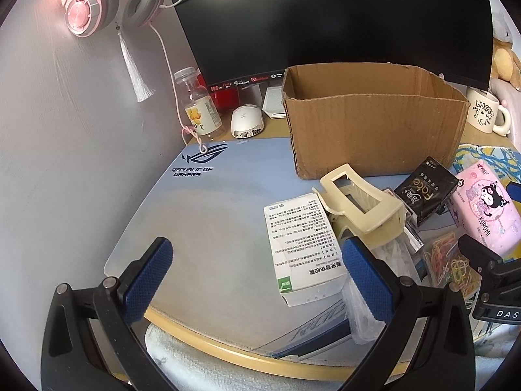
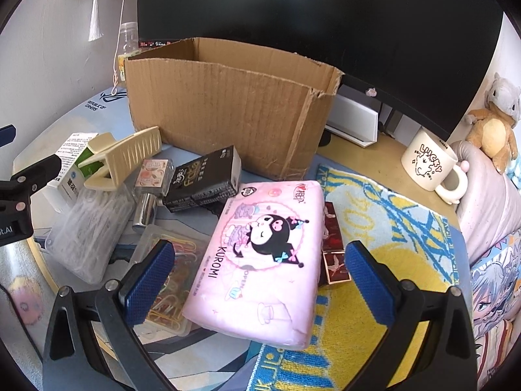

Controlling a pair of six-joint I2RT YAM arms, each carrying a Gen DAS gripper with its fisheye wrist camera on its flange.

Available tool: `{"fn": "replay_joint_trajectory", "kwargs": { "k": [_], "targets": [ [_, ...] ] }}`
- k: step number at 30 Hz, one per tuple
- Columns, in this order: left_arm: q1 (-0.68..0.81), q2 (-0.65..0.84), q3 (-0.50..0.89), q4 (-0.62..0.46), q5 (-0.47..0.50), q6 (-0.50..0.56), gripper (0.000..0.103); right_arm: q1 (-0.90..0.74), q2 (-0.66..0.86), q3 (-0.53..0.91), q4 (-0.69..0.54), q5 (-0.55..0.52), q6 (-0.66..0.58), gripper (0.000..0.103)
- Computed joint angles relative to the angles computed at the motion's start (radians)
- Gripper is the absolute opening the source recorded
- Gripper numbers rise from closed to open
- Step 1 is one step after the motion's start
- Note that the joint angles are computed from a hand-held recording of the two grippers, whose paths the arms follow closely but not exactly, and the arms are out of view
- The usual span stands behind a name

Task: Organize objects
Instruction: 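Grasp the medicine box with left tool while right tool grasps pink tissue pack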

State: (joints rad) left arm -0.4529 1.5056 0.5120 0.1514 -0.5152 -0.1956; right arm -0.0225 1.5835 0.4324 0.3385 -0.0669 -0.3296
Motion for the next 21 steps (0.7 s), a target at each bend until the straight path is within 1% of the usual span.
{"fn": "replay_joint_trajectory", "kwargs": {
  "k": [2,6,8,11,14,17,19,21],
  "targets": [
    [0.002,0.009,0.005,0.001,0.016,0.008,0.103,-0.001,0.009,0.007,-0.008,-0.006,0.000,0.103],
    [0.036,0.013,0.011,0.009,0.123,0.031,0.103,-0.004,0.015,0.016,-0.016,-0.011,0.006,0.103],
    [0.049,0.032,0.028,0.000,0.151,0.030,0.103,-0.008,0.019,0.022,-0.022,-0.019,0.007,0.103],
    [0.063,0.070,0.058,-0.019,0.166,0.012,0.103,-0.013,0.027,0.031,-0.028,-0.023,0.013,0.103],
    [0.073,0.104,0.084,-0.038,0.160,-0.010,0.103,-0.018,0.031,0.031,-0.022,-0.018,0.018,0.103],
    [0.078,0.145,0.118,-0.064,0.136,-0.034,0.103,-0.035,0.037,0.046,-0.047,-0.038,0.027,0.103],
    [0.095,0.153,0.130,-0.073,0.151,-0.052,0.103,-0.048,0.040,0.058,-0.067,-0.055,0.034,0.103],
    [0.118,0.158,0.139,-0.084,0.181,-0.072,0.103,-0.062,0.040,0.065,-0.083,-0.084,0.039,0.092]
  ]
}}
